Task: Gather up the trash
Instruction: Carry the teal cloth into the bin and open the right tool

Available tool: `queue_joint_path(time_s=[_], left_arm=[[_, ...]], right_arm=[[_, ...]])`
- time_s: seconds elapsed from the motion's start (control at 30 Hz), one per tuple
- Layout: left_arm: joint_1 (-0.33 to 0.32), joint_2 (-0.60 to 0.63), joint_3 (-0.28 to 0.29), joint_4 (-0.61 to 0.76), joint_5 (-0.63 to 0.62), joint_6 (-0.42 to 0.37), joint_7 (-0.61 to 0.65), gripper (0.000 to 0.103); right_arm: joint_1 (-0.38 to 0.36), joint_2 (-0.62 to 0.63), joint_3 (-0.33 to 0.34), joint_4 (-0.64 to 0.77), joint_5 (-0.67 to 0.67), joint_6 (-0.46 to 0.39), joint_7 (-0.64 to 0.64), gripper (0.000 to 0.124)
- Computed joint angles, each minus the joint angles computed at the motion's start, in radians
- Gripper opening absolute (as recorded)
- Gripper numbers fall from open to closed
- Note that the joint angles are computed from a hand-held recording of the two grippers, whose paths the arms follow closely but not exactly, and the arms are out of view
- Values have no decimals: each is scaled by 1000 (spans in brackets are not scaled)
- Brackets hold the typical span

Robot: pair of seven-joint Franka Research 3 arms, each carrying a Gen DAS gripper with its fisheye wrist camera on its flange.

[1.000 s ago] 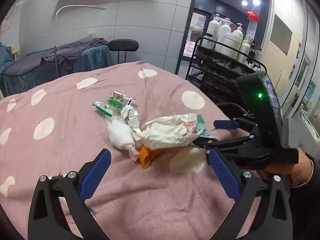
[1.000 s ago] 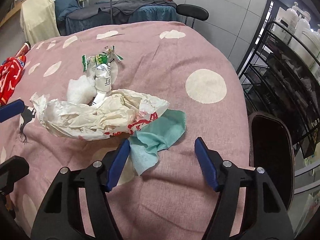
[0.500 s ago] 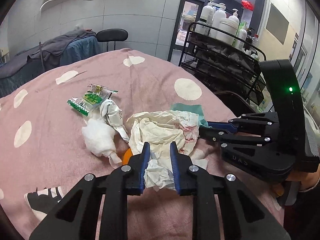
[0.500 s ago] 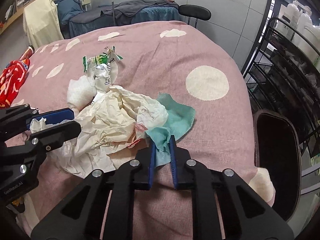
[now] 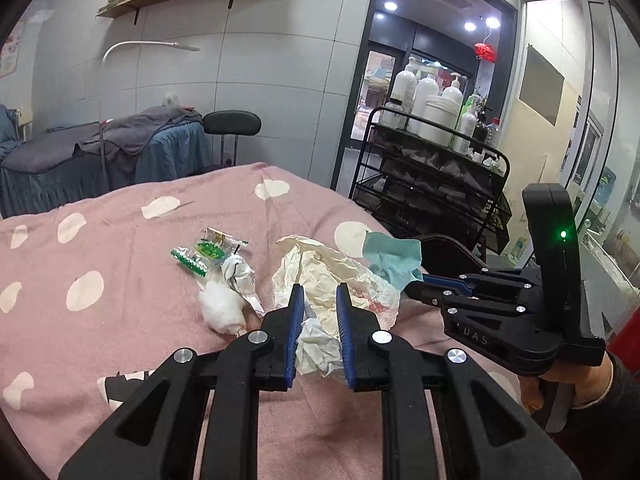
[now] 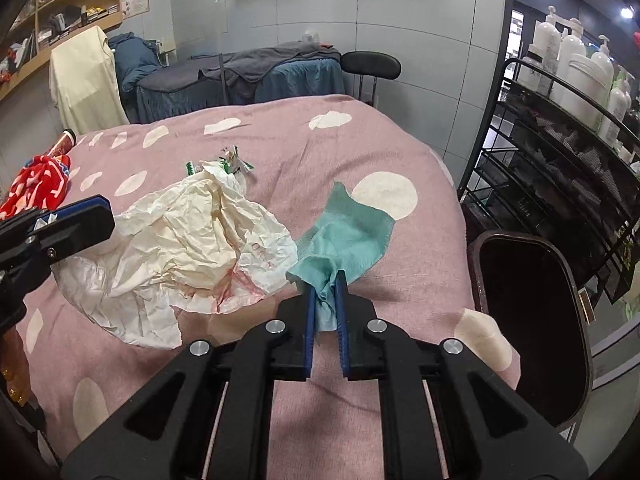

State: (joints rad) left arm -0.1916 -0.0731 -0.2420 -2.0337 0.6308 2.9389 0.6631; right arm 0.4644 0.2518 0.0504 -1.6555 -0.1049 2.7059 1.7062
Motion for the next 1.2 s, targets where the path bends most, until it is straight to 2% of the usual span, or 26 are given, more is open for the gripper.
queue_joint_path(time_s=[0.13,0.3,0.47,0.63,0.77,0.97,1.2], left_arm=[[11,-21,-20,15,89,2,-74,17],[4,-18,-29,40,119,14,-84,15],[-24,24,-34,100,114,22,-42,14],[-69,93,-24,195,57,26,62,14],[-113,153,-9,285,96,18,68,14],[-176,260,0,430,42,-20,181,14],[-223,348,4,535,-62,-46,314,14]], right_arm=[[-1,-60,-11,-72,-25,54,40,11],[-18,-134,-28,-158,-115,101,146,11],[-70,-198,-27,-230,-197,119,250,11],[-139,-249,-15,-288,-279,129,345,11],[-197,-271,-11,-323,-323,123,412,11],[-245,-240,-17,-321,-287,80,398,11],[-256,-171,-44,-303,-165,49,326,11]])
